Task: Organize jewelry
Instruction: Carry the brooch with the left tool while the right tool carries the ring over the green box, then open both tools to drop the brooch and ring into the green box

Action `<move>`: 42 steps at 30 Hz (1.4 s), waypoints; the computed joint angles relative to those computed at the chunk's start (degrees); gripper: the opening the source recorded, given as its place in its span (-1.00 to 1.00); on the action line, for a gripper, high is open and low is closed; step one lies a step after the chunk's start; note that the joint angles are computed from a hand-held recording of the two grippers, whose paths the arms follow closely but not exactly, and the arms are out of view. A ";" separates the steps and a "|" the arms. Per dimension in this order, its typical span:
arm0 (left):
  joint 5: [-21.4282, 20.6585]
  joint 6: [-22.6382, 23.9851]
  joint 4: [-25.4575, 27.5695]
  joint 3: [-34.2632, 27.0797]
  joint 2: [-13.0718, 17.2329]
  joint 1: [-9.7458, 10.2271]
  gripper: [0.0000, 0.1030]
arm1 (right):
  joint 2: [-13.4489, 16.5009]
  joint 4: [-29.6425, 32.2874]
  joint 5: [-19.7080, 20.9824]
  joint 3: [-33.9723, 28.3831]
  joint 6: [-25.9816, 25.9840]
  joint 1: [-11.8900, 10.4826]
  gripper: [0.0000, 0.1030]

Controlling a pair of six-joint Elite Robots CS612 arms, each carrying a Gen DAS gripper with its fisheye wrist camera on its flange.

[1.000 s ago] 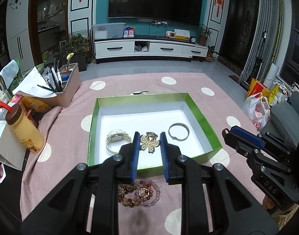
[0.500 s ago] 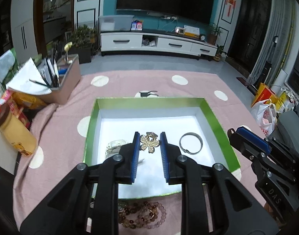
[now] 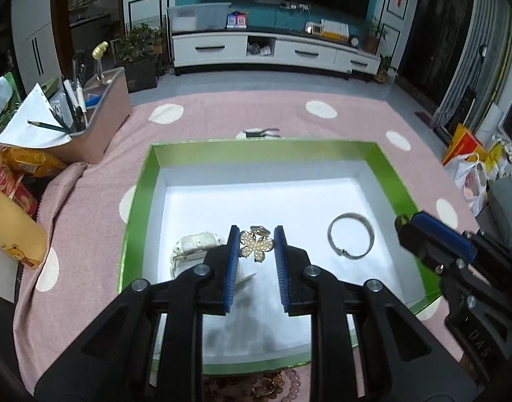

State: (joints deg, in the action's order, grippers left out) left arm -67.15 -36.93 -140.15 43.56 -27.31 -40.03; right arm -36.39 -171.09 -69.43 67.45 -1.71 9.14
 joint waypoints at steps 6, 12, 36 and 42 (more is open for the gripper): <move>-0.65 0.42 4.62 -3.74 1.97 0.34 -0.60 | 1.12 3.50 -1.07 -2.35 -0.49 0.22 -0.67; -0.72 0.63 7.46 -5.53 2.84 0.59 -0.60 | 1.98 6.77 -1.82 -4.26 -1.03 0.57 -0.67; -3.42 0.78 18.24 -11.84 5.68 1.22 -0.60 | 3.63 15.83 -4.36 -8.25 -1.37 1.25 -0.67; -3.16 0.39 19.47 -12.42 5.83 1.22 -0.60 | 3.66 16.02 -4.44 -8.37 -1.11 1.27 -0.66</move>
